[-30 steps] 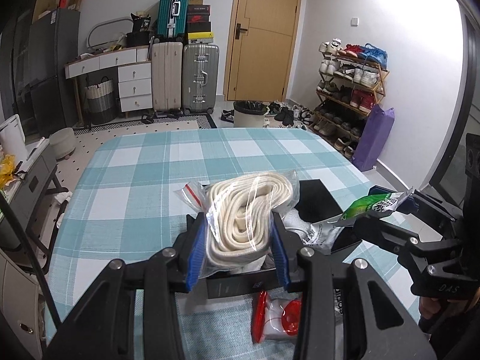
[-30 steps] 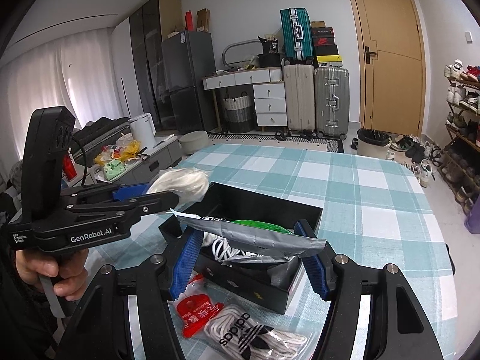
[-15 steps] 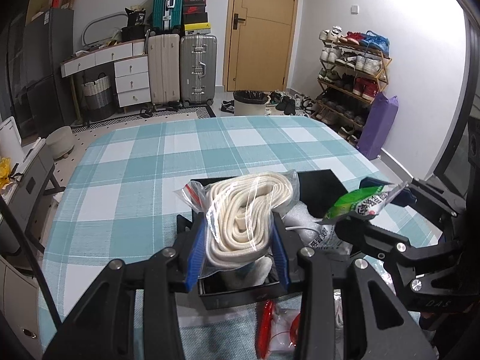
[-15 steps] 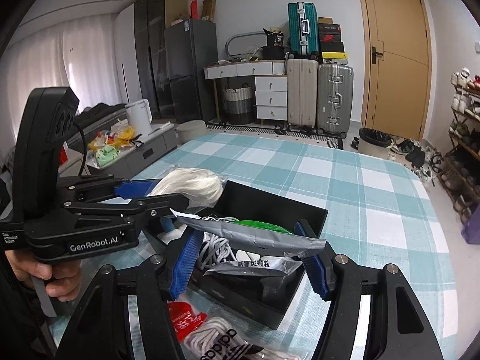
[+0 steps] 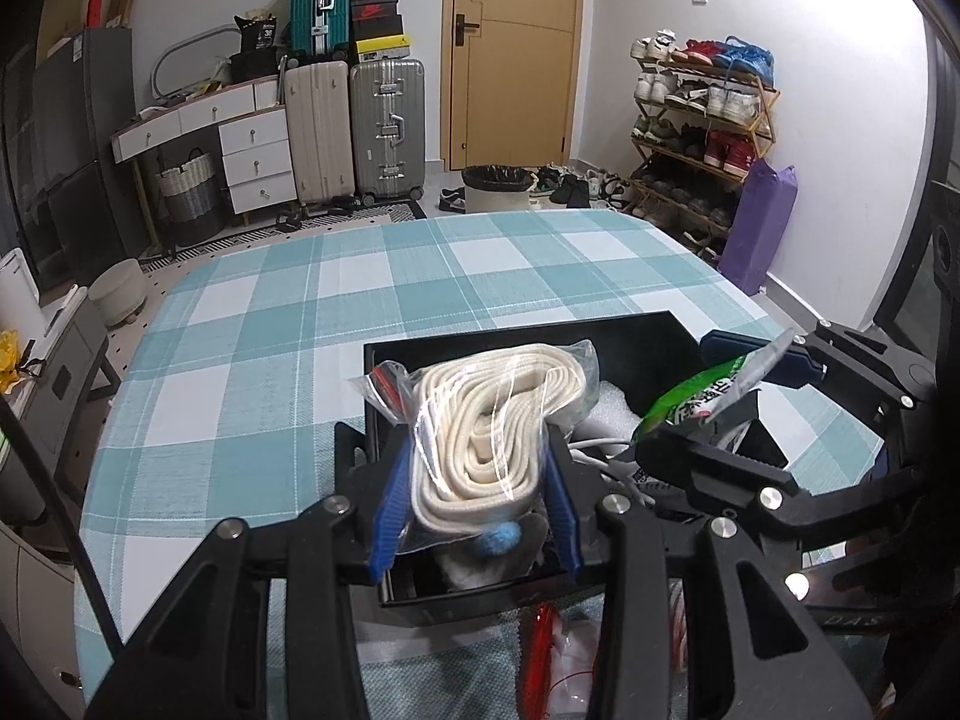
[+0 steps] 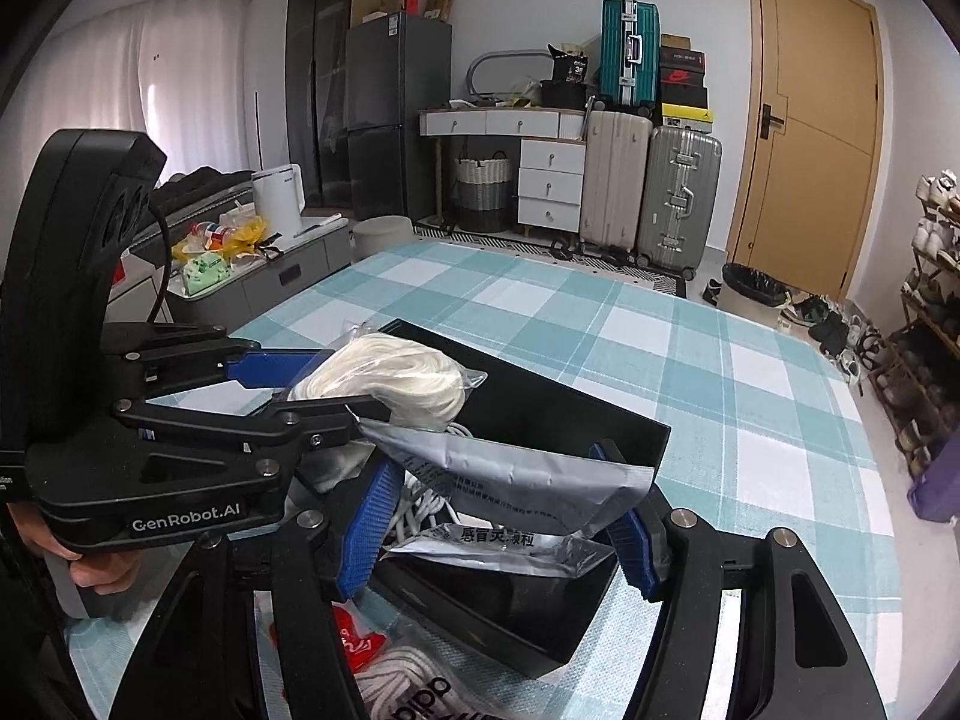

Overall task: Organize soft objects
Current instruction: 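Carry the rope bag and foil packet over the black box with both grippers, then open both grippers to drop the rope bag and foil packet into the box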

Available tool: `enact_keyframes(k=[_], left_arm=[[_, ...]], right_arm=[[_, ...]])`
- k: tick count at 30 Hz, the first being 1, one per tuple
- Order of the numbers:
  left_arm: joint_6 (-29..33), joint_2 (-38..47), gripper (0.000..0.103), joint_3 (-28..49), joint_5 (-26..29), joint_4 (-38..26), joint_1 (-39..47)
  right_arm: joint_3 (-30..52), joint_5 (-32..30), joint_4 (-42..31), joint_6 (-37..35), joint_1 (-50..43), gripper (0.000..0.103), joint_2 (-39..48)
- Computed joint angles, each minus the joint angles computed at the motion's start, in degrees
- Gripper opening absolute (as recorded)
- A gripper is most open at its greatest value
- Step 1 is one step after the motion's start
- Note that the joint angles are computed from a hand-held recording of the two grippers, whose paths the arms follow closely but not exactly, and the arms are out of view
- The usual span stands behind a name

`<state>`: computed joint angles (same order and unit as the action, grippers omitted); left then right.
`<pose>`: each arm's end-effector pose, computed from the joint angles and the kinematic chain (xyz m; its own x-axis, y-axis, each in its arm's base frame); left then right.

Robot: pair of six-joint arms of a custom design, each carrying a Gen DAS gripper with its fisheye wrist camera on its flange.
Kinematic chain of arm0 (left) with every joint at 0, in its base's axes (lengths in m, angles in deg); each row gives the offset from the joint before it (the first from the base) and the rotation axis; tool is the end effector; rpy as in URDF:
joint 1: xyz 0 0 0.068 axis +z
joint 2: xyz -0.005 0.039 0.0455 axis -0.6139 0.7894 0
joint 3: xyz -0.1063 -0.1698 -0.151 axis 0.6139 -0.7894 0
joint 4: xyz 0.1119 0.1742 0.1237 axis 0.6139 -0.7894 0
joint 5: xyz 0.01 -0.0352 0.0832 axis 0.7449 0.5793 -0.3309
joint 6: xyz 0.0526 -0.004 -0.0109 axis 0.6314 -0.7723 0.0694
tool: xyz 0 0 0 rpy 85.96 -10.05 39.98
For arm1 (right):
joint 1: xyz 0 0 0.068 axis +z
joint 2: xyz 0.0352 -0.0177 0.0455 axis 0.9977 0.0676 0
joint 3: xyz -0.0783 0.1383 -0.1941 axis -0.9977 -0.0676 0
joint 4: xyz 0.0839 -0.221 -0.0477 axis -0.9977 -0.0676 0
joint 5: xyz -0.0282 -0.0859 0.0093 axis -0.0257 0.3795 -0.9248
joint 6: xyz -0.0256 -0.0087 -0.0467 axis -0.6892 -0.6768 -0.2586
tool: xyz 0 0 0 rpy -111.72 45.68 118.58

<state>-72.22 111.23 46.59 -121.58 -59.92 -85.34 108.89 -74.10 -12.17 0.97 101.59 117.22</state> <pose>0.1528 -0.1358 0.1371 -0.6485 -0.1079 -0.7535 -0.1031 0.9932 -0.0535 0.1955 0.0708 0.1778 -0.3657 -0.4842 -0.7949 -0.7791 0.6264 -0.0231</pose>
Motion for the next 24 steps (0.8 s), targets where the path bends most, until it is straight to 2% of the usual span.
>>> enact_keyframes(k=[4, 6, 8, 10, 17, 24], left_arm=[[0.67, 0.97, 0.04, -0.06, 0.43, 0.96, 0.05], [0.99, 1.34, 0.041, 0.0, 0.7, 1.21, 0.01], [1.14, 1.84, 0.044, 0.17, 1.48, 1.19, 0.4], [1.55, 2.39, 0.044, -0.04, 2.5, 1.92, 0.58], [0.18, 4.16, 0.044, 2.52, 2.68, -1.81, -0.28], [-4.15, 3.87, 0.044, 4.46, 3.53, -7.3, -2.08]], right_arm=[[0.37, 0.58, 0.55, -0.65, -0.04, 0.064, 1.9], [0.37, 0.44, 0.79, -0.95, -0.43, 0.068, 2.23], [-0.02, 0.48, 1.16, -1.25, -0.8, 0.082, 1.49], [-0.73, 0.34, 1.96, -0.97, -1.4, 0.087, 0.04], [-0.61, -0.43, -0.3, -2.14, -4.17, 0.092, -2.0], [-0.48, -3.13, -3.0, -3.6, -8.1, 0.096, -3.57]])
